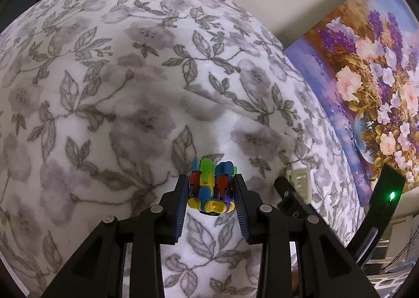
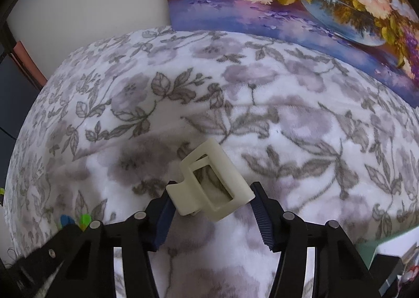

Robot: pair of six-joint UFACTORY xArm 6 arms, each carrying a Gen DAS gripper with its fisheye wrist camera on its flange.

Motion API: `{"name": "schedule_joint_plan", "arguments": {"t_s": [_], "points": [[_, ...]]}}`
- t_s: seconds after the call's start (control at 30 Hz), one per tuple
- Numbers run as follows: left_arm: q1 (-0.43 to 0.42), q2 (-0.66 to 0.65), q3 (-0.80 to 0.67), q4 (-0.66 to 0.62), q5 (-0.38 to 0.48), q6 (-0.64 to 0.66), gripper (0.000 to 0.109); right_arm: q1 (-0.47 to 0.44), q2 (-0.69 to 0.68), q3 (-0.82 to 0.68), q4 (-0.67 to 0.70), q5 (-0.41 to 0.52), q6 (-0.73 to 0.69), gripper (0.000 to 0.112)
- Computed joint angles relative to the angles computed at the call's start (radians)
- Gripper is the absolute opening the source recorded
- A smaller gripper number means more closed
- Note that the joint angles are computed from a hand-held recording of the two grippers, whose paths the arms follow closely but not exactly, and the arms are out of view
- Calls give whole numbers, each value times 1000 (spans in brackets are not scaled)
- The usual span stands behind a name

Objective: Organize rigid objects
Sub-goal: 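Grasp the white hair clip with the right gripper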

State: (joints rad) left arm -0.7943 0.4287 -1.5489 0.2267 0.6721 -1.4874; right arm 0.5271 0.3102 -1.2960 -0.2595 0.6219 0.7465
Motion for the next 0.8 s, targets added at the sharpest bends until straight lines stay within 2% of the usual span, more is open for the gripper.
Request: {"name": "schedule_joint_plan", "arguments": {"t_s": [0.2, 0.37, 0.53, 0.8], "points": [[-25, -31, -31, 55, 55, 4, 36, 12, -129, 131, -34, 7, 89, 59], [-60, -58, -61, 102, 107, 3, 36, 17, -294, 269, -46, 8, 156, 59], [-117, -68, -101, 146, 166, 9, 36, 32, -462, 387, -76, 53, 241, 59], [-181, -53, -160, 168, 206, 42, 36, 63, -704, 545, -113, 164, 347, 59]]}}
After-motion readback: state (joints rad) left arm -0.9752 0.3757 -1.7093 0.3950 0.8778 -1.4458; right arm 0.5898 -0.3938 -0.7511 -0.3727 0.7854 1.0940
